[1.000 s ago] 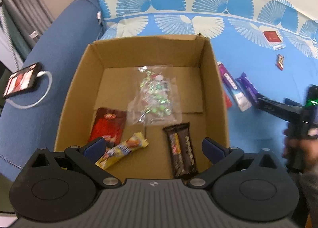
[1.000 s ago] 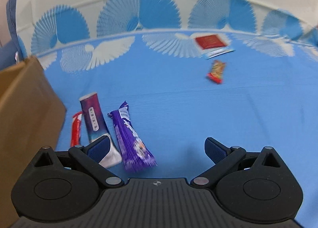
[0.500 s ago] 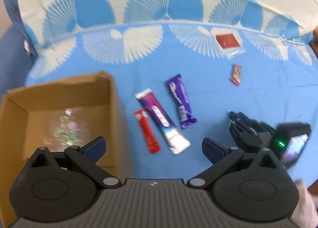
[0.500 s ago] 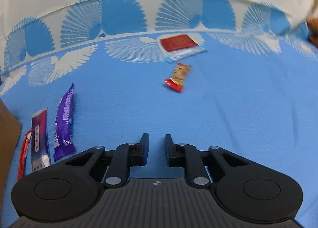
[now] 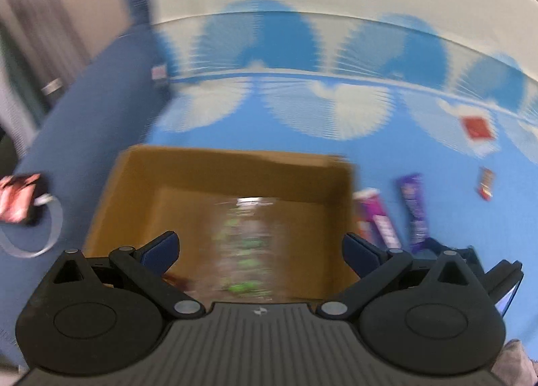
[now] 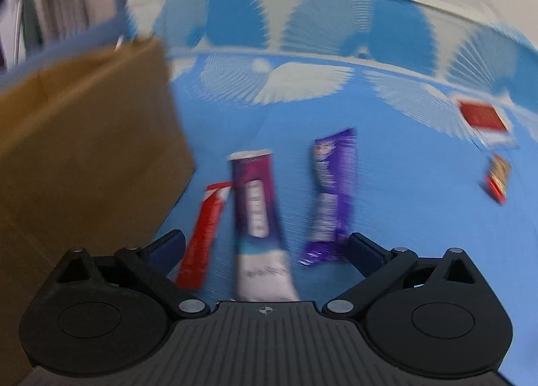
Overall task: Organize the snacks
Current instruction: 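Move both tools toward the red stick pack and purple chocolate bar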
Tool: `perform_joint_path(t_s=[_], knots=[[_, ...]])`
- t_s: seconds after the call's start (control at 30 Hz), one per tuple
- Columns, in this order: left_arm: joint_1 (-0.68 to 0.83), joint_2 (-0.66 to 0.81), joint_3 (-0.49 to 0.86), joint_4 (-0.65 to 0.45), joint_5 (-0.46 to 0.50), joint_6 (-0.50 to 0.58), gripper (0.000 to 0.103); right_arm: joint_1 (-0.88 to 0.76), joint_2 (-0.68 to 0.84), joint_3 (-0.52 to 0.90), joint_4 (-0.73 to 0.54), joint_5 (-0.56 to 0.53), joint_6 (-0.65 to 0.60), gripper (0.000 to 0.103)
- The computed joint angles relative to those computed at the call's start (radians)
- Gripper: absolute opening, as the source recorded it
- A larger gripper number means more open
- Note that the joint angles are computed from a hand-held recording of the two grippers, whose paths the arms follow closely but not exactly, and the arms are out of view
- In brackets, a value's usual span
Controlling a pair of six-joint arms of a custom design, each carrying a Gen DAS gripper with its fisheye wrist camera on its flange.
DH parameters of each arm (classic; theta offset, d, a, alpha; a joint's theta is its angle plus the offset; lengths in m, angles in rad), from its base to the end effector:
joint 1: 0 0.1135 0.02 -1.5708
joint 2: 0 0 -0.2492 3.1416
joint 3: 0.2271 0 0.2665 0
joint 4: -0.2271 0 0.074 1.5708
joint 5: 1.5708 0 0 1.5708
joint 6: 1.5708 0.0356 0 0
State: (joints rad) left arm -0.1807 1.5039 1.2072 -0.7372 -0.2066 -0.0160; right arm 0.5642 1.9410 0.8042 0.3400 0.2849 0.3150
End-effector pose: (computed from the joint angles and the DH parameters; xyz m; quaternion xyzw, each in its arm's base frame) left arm 0.3209 -0.0512 0.2501 0.0516 0.9580 0.0730 0.2723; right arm 0.3006 0.1784 0.0581 -0.0608 0.9162 0.0400 0.3940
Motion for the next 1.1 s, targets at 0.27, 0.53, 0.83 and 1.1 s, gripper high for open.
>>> perform_joint_path(t_s=[0.27, 0.53, 0.83, 1.1], knots=[[0.165, 0.013, 0.034, -0.042, 0.013, 0.008, 0.103, -0.072, 0.146, 0.186, -0.134, 0.239, 0.239, 0.102], [-0.038, 0.028, 0.039, -0.012, 0.117, -0.062, 0.103, -0.401, -0.21, -0.224, -0.101, 0.115, 0.268, 0.102], [-0.408, 0.338, 0.147, 0.148, 0.094, -0.08, 0.103, -0.707, -0.552, -0.499, -0.058, -0.086, 0.087, 0.103], [-0.555, 0.891, 0.608, 0.033, 0.164, -0.079, 0.103, -0.809, -0.34, -0.359, 0.04, -0.274, 0.054, 0.102]])
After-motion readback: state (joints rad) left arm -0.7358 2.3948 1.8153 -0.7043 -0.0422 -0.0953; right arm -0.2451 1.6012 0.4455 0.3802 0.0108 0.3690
